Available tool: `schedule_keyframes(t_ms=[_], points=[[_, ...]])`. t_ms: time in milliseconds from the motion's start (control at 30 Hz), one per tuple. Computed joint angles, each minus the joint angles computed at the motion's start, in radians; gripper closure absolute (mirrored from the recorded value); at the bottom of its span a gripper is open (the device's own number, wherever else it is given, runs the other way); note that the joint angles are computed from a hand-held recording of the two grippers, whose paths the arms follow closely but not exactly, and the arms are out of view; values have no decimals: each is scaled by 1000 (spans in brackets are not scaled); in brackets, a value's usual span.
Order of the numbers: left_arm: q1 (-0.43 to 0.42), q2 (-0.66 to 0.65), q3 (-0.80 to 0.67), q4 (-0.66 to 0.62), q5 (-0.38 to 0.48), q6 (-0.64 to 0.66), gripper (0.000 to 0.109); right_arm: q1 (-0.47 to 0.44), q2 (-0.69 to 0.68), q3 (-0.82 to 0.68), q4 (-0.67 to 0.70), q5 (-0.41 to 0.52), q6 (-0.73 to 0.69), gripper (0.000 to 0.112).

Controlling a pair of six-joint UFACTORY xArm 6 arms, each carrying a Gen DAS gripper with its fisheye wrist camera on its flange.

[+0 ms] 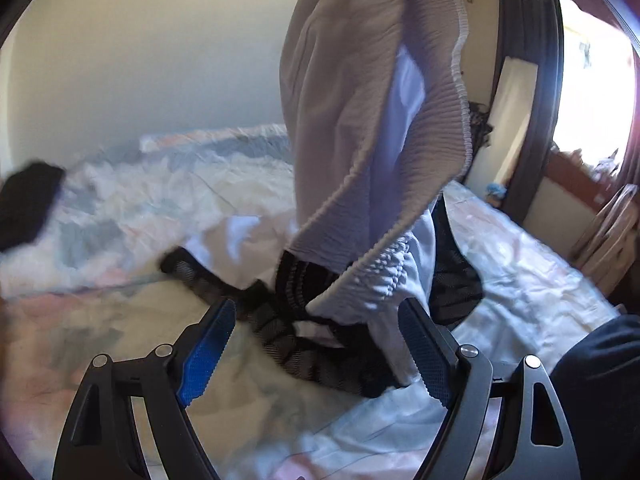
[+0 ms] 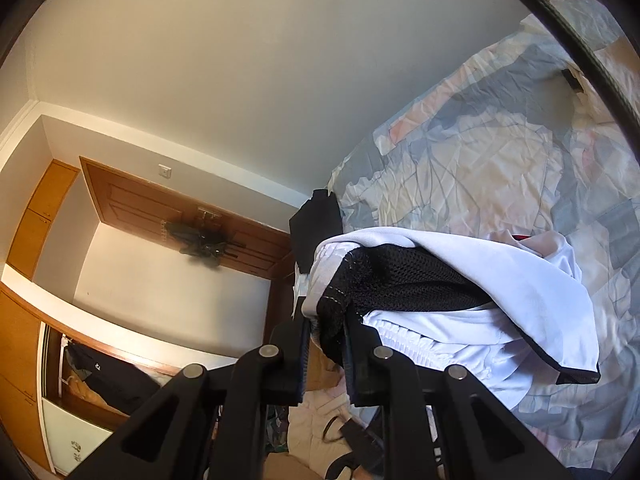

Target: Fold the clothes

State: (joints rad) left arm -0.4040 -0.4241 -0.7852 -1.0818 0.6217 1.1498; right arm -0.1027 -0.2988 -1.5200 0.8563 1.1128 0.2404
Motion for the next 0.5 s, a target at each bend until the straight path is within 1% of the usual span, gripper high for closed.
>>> schedule_keyframes(t_ms=[100,167,233,267,300,333,367,433,500], points=[[48,54,-45,-55,137,-9,25,-12,-14,5,11,19,-18,97],[55,74,-63,-60,178,-31,27,-20,-18,9,16,23,-29,96],[59,95,-81,-61,202,-65,33,-26,-21,16,23,26,-38,96],[63,109,-90,-68,217,-76,39,-28,-22,22,26,26,-41,96],[65,122,-100,-69,233,-90,49,-30,-23,27,30,26,-44,96],[63,138,-113,-56,249,-107,56,-31,-25,33,32,25,-43,96],[57,157,-129,-35,259,-128,66,-32,-24,36,34,28,-44,95],[57,181,-152,-21,288,-150,67,-33,-23,43,40,34,-49,95],[58,195,-161,-36,293,-159,79,-37,-24,50,51,43,-59,95]])
